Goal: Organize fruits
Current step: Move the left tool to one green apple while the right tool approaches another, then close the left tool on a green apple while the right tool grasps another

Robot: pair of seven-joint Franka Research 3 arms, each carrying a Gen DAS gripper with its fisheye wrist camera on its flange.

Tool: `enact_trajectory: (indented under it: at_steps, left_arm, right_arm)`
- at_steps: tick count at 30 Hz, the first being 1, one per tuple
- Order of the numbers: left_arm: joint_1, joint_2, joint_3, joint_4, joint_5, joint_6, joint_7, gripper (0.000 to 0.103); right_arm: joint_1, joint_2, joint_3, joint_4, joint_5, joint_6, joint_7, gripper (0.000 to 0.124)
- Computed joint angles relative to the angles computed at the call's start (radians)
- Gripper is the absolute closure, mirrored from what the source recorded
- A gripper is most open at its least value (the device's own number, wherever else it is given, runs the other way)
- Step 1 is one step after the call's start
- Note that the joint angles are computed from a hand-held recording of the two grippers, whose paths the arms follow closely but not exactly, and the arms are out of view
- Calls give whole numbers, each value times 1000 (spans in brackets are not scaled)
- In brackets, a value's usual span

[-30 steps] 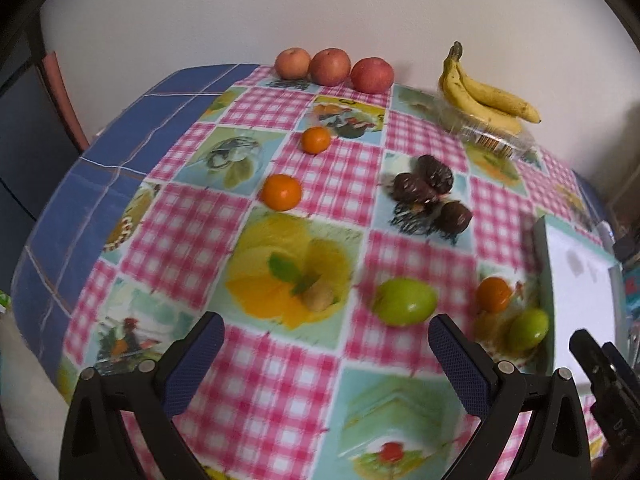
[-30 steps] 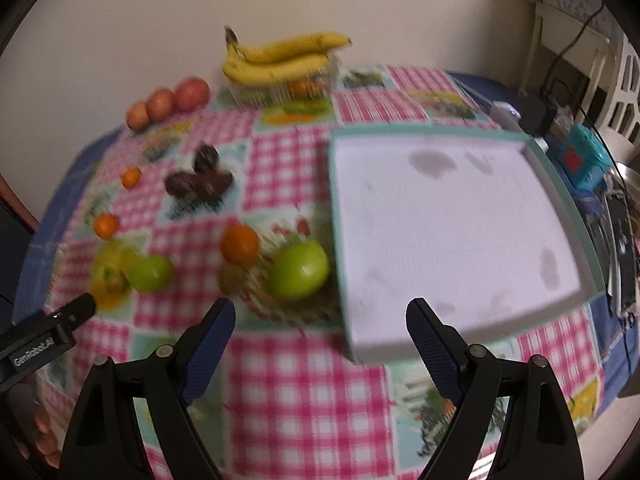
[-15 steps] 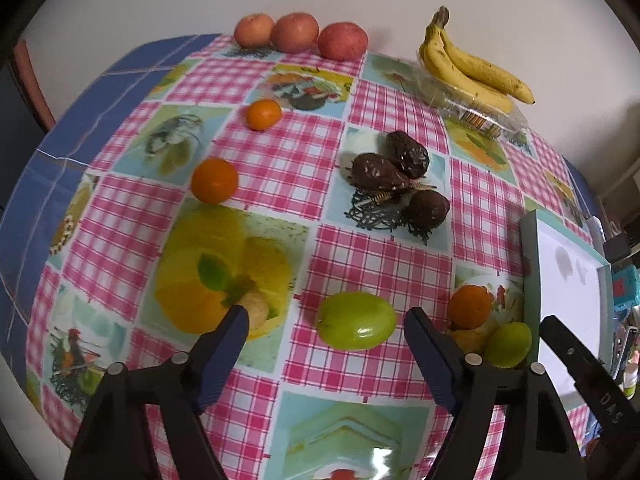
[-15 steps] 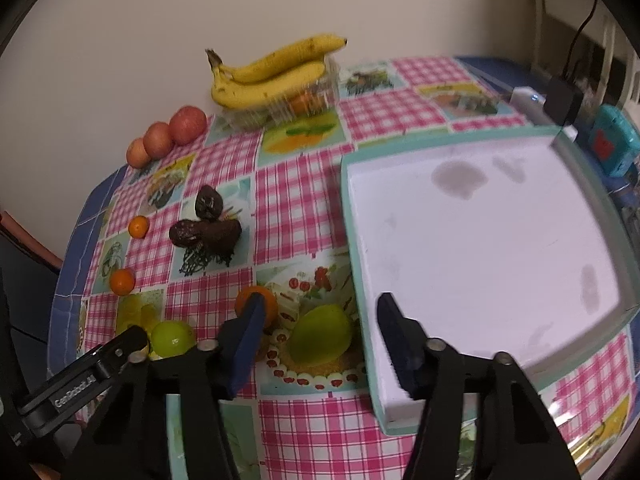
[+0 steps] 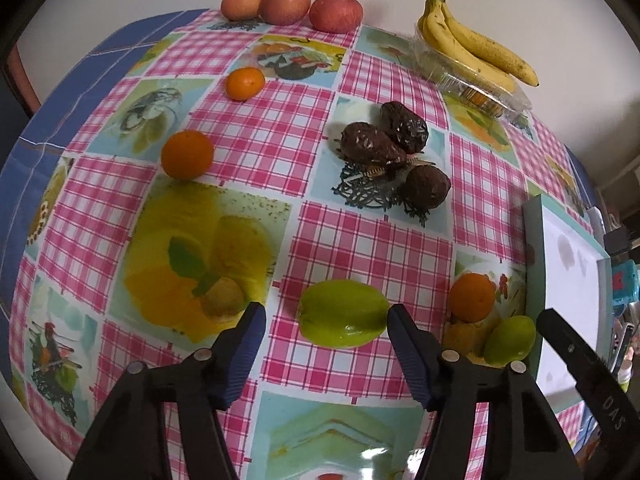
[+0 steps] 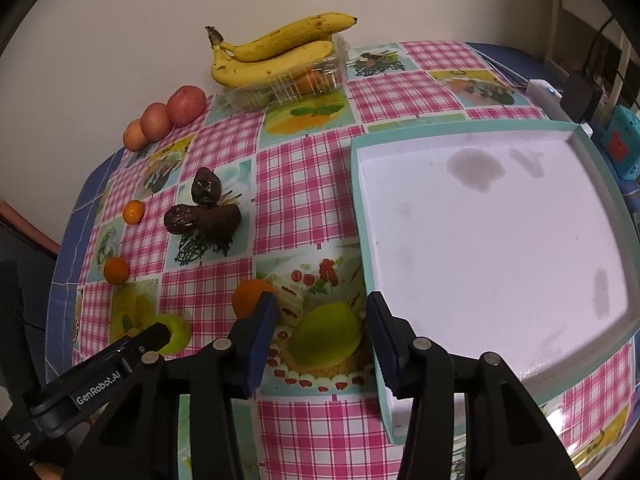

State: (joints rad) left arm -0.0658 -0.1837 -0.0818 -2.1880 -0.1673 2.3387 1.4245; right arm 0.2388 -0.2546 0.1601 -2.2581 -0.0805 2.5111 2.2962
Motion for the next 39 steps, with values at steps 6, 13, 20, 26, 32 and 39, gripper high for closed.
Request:
enact_trajectory:
  at_steps: [6, 13, 20, 26, 32, 39]
  left_arm:
    - [-6, 15, 13, 12, -101, -11, 63, 52]
    - [16, -4, 5, 0, -57, -4, 11, 53]
    - [21, -4, 22, -6, -74, 2, -1, 53]
    - [23, 1, 20, 0, -77, -1, 2, 53]
    - [23, -7, 20, -6, -73, -2, 1, 53]
    - [22, -6, 19, -5, -65, -2, -3, 53]
  right_arm:
    - [5, 3, -1, 4, 1, -22, -16, 80]
    - [15, 6, -4, 9, 17, -50, -39, 80]
    - [23, 28, -3, 28, 13, -100, -50, 80]
    - [32, 50, -5, 39, -11, -118, -43, 80]
    - [37, 62, -5, 48, -36, -112, -22, 79]
    - [36, 62, -8, 41, -41, -92, -14, 79]
